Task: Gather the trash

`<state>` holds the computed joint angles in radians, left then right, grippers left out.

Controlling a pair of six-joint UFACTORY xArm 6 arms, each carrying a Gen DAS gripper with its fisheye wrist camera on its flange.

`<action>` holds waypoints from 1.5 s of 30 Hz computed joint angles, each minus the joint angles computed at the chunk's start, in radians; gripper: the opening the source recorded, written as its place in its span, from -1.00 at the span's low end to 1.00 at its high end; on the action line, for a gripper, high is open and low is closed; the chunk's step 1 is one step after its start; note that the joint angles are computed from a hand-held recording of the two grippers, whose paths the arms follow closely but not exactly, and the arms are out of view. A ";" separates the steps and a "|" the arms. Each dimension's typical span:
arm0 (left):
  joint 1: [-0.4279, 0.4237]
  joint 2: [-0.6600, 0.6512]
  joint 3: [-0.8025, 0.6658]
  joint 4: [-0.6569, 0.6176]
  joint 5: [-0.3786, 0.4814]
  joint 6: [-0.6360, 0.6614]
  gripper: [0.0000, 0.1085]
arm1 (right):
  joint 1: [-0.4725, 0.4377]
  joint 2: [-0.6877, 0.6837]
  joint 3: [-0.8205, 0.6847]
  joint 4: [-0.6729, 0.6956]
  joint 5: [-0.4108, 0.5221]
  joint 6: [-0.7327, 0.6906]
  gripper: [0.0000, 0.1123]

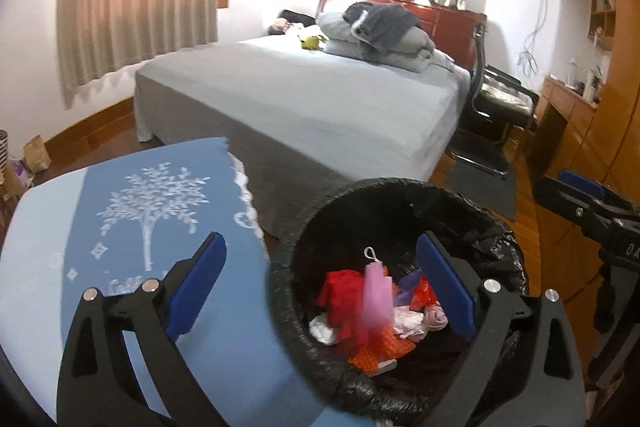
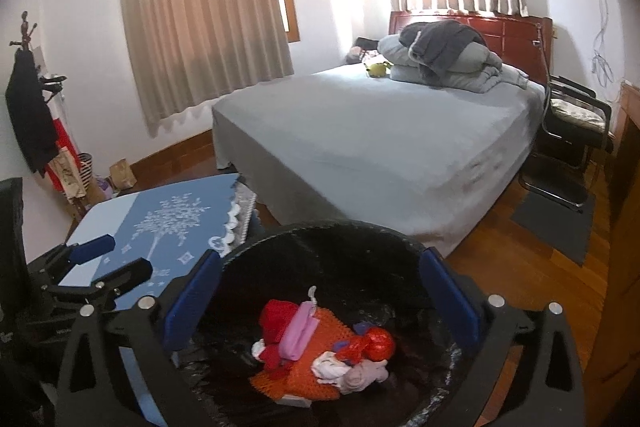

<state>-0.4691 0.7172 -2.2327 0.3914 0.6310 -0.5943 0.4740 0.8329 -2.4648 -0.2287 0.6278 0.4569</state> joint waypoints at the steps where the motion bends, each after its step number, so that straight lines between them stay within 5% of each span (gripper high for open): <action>1: 0.001 -0.032 0.043 0.023 -0.009 -0.026 0.75 | 0.004 -0.009 0.012 -0.002 -0.006 0.000 0.73; 14: -0.001 -0.305 0.374 0.262 -0.060 -0.259 0.80 | 0.053 -0.116 0.133 -0.016 -0.043 -0.001 0.73; 45: -0.031 -0.508 0.551 0.476 -0.046 -0.468 0.80 | 0.108 -0.230 0.270 -0.080 -0.116 0.015 0.73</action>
